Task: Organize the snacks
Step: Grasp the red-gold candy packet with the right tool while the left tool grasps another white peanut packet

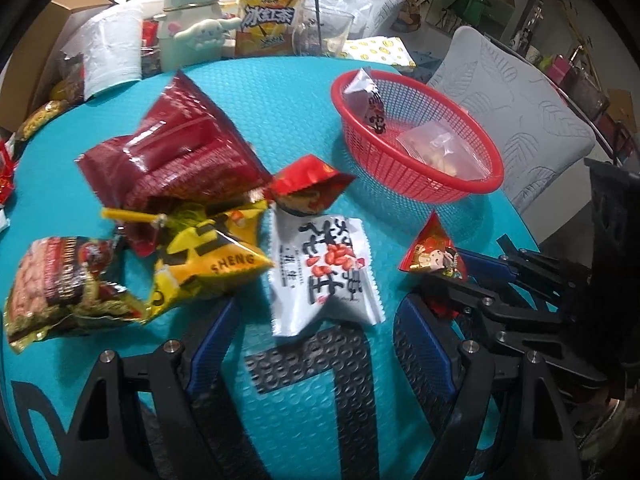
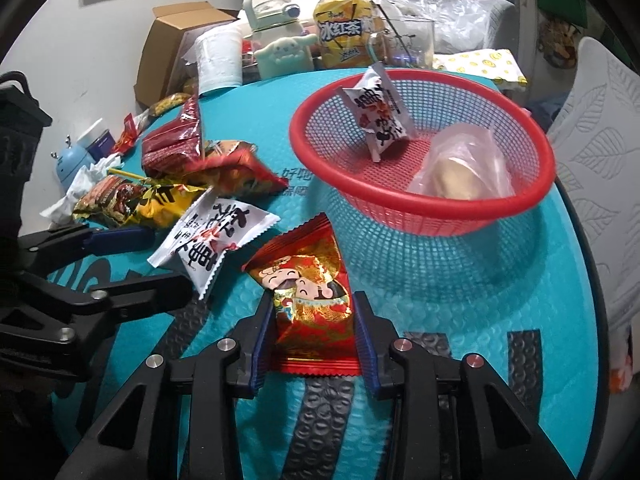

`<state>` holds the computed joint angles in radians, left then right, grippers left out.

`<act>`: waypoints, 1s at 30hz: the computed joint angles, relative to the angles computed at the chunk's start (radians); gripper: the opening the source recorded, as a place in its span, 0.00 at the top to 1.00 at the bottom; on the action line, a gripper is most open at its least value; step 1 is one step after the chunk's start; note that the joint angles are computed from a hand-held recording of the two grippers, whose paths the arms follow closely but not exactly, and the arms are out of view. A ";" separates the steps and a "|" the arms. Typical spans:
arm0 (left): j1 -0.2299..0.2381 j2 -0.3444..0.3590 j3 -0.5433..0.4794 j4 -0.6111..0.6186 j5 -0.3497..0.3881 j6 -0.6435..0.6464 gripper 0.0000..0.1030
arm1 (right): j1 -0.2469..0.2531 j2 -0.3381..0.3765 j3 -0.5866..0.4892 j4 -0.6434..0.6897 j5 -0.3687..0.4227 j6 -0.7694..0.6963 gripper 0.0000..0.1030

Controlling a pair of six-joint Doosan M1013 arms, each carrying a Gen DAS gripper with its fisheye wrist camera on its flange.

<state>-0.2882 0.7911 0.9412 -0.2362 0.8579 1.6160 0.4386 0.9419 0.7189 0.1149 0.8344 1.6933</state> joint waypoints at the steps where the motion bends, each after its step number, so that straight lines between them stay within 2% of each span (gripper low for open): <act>1: -0.001 0.005 -0.007 0.004 0.006 -0.002 0.21 | -0.001 -0.002 0.003 0.000 -0.001 0.005 0.65; 6: -0.010 0.037 -0.058 0.051 0.042 -0.036 0.21 | -0.007 -0.017 0.030 -0.001 -0.015 0.032 0.65; 11: -0.018 0.050 -0.079 0.096 0.037 -0.051 0.22 | -0.011 -0.024 0.043 -0.002 -0.023 0.049 0.65; 12: -0.022 0.051 -0.080 0.119 0.031 -0.062 0.25 | -0.011 -0.024 0.043 -0.004 -0.022 0.052 0.65; 13: -0.024 0.049 -0.076 0.133 0.028 -0.069 0.35 | -0.012 -0.026 0.046 -0.005 -0.023 0.054 0.65; 15: -0.029 0.045 -0.069 0.170 0.022 -0.077 0.44 | -0.011 -0.028 0.050 -0.007 -0.023 0.059 0.65; 20: -0.019 0.022 -0.033 0.109 0.012 -0.042 0.51 | -0.009 -0.036 0.063 -0.004 -0.026 0.064 0.65; 30: -0.007 -0.042 0.073 0.016 0.004 0.032 0.52 | 0.007 -0.069 0.120 0.025 -0.046 0.041 0.65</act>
